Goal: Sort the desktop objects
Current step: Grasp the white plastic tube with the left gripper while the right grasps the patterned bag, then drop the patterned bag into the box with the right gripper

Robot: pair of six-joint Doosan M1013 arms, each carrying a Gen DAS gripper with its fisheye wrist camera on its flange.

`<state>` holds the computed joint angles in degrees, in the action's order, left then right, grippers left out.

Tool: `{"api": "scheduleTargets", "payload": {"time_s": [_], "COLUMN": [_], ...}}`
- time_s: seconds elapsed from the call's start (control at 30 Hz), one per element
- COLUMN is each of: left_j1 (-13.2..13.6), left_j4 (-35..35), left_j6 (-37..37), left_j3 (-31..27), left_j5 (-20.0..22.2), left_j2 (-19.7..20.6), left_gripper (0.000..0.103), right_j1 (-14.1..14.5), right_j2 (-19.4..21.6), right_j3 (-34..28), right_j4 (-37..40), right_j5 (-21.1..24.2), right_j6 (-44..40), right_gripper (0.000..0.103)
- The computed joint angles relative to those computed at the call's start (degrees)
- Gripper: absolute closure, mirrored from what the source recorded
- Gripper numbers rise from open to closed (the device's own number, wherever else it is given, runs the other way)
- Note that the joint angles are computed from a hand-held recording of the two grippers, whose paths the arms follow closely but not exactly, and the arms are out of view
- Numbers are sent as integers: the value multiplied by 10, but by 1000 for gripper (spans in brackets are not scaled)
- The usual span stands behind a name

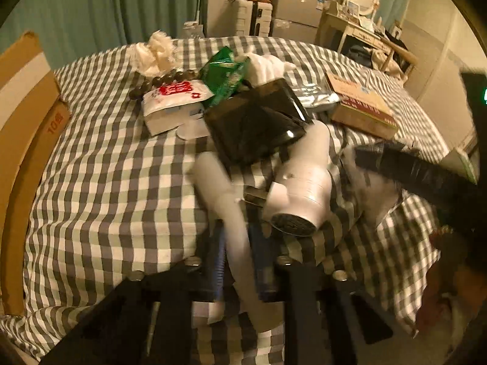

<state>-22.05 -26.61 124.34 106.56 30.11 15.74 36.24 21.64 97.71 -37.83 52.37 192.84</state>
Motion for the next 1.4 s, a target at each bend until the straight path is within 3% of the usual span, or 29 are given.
{"api": "scheduleTargets", "payload": {"time_s": [0.13, 0.23, 0.27, 0.37, 0.63, 0.9, 1.0, 1.2, 1.4], "left_j1": [13, 27, 34, 50, 96, 156, 175, 218, 241], "left_j4": [-20, -47, -58, -70, -136, -227, -237, -238, -161], "left_j6": [11, 50, 64, 76, 113, 187, 215, 222, 138], "left_j3": [3, 7, 7, 2, -14, -40, -59, -103, -141], "left_j5": [10, 21, 30, 46, 66, 107, 106, 81, 88], "left_j2": [-8, -19, -23, -31, -43, -71, -77, -63, -15], "left_gripper": [92, 93, 93, 93, 93, 93, 93, 93, 93], "right_j1": [4, 14, 20, 37, 95, 123, 128, 116, 101], "right_j2": [-3, -11, -12, -19, -37, -24, -6, 48, 133], "right_j3": [4, 10, 8, 9, -8, -78, -129, -247, -387], "right_j4": [15, 4, 2, -11, -84, -134, -146, -101, 12], "right_j5": [1, -12, -6, -11, 15, 2, -10, -109, -95], "right_j6": [-29, -26, -28, -16, 60, 22, -36, -184, -359], "right_gripper": [35, 69, 75, 82, 82, 82, 82, 82, 82]}}
